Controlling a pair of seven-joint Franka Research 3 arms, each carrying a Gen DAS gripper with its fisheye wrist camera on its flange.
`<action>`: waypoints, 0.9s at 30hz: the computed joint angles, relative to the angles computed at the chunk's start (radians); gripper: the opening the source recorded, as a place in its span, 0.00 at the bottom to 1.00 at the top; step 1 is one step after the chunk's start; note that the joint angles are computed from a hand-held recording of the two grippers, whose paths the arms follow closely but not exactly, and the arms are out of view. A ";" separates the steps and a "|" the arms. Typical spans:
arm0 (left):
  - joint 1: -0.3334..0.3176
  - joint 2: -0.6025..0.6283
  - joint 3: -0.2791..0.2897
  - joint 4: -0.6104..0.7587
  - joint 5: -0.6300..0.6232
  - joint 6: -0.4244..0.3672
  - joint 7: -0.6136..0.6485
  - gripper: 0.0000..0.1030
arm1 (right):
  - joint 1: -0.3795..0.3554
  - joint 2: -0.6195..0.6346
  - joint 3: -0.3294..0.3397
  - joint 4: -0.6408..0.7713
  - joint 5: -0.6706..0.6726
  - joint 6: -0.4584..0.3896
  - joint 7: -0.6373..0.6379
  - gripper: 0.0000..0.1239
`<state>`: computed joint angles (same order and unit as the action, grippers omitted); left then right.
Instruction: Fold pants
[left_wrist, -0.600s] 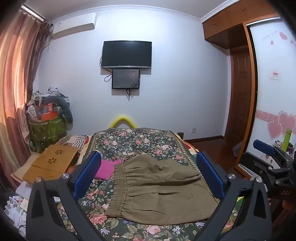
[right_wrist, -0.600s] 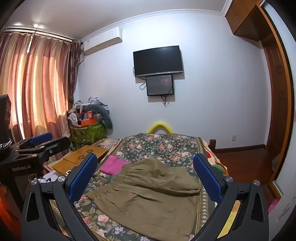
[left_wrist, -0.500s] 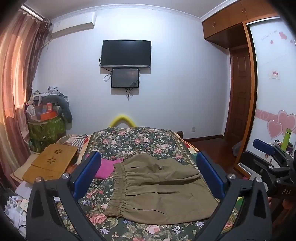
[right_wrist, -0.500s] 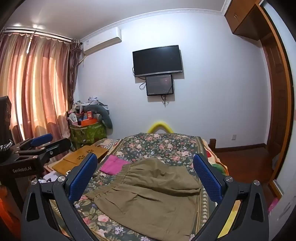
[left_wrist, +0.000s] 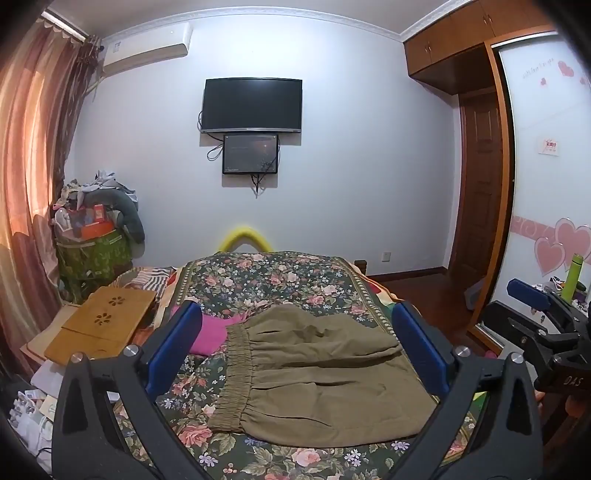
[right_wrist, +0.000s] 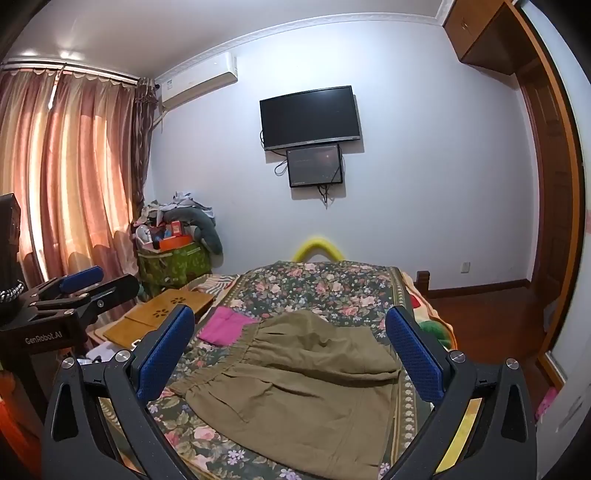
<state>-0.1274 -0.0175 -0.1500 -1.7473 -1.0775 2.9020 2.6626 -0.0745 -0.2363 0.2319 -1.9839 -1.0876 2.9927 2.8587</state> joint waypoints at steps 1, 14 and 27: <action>0.000 0.001 0.000 0.000 -0.003 0.000 0.002 1.00 | 0.000 -0.001 0.001 0.000 -0.001 -0.001 0.001 0.83; 0.001 -0.001 0.002 0.003 -0.010 -0.006 -0.006 1.00 | 0.008 -0.006 -0.001 0.001 0.014 -0.016 -0.016 0.83; -0.001 0.002 -0.002 0.005 -0.021 0.009 0.008 1.00 | -0.001 -0.007 0.004 0.000 0.016 -0.010 -0.020 0.83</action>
<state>-0.1288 -0.0158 -0.1518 -1.7423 -1.0983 2.9111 2.6702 -0.0754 -0.2431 0.2355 -1.9843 -1.0716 2.9824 2.8390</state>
